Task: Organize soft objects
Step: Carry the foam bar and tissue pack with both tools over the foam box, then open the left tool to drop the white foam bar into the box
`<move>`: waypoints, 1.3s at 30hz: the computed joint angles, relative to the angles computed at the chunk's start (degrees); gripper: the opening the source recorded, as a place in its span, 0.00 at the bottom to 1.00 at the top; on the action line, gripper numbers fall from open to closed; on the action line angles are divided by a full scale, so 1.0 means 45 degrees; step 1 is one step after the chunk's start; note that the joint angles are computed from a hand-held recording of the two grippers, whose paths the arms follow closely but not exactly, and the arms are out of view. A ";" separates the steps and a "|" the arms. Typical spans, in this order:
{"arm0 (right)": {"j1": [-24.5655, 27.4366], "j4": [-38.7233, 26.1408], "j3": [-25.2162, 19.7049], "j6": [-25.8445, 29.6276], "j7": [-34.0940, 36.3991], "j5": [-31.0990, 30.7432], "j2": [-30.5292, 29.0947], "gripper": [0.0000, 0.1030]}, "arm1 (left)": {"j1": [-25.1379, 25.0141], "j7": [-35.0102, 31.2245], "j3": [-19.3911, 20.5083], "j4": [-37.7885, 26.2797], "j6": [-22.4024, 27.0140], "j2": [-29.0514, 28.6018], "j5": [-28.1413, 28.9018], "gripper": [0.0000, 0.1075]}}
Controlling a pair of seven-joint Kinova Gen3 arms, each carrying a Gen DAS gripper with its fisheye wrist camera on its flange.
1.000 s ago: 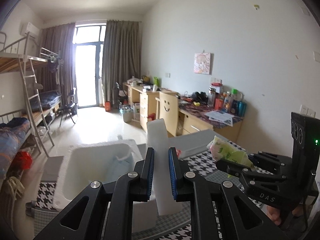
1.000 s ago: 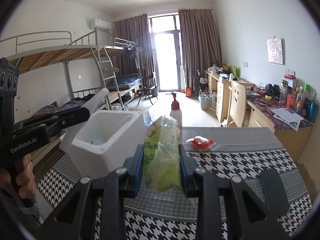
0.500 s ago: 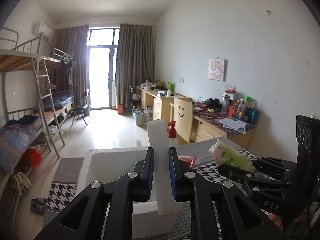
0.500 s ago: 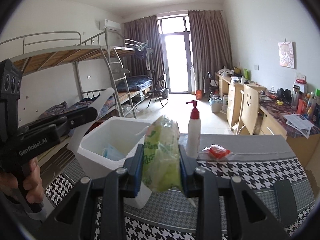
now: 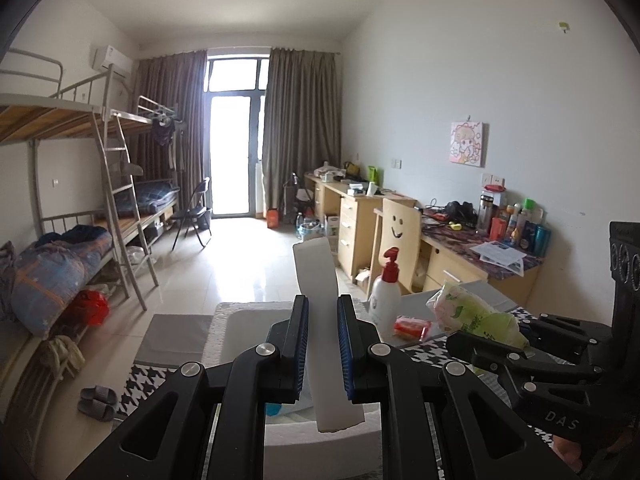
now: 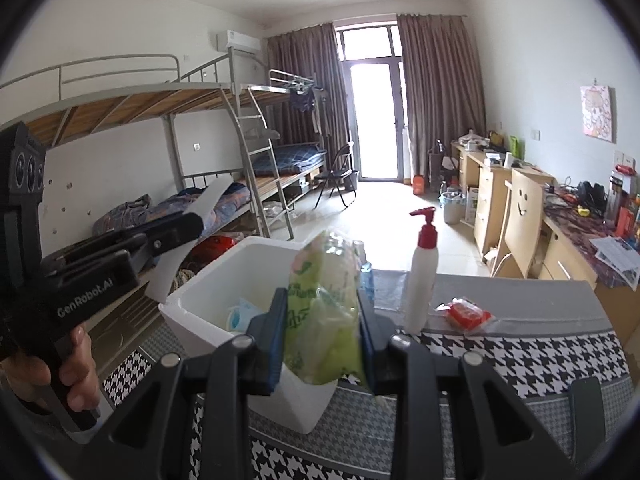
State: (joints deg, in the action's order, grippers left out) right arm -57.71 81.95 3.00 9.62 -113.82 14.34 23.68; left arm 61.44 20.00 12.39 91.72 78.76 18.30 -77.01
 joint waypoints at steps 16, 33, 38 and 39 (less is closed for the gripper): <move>0.0938 -0.1409 -0.1504 0.1035 0.1358 -0.0673 0.0785 0.35 | -0.0991 -0.0338 -0.0137 0.0220 -0.1026 -0.0272 0.0949 0.15; 0.0543 -0.1960 -0.1043 0.1500 0.1000 -0.0500 0.1064 0.35 | -0.1645 -0.0772 -0.0224 0.0457 -0.1741 -0.0510 0.1721 0.61; 0.0426 -0.2147 -0.0960 0.1710 0.0749 -0.0290 0.1165 0.35 | -0.1593 -0.0221 -0.0152 0.0710 -0.1461 -0.0639 0.1550 0.77; 0.0415 -0.2187 -0.0972 0.1763 0.0718 -0.0258 0.1180 0.35 | -0.1587 -0.0208 -0.0125 0.0700 -0.1393 -0.0618 0.1535 0.80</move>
State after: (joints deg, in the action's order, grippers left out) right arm -55.84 72.11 -1.38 17.56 -110.59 13.18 28.99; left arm 54.30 19.07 11.82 94.87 72.49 15.52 -70.11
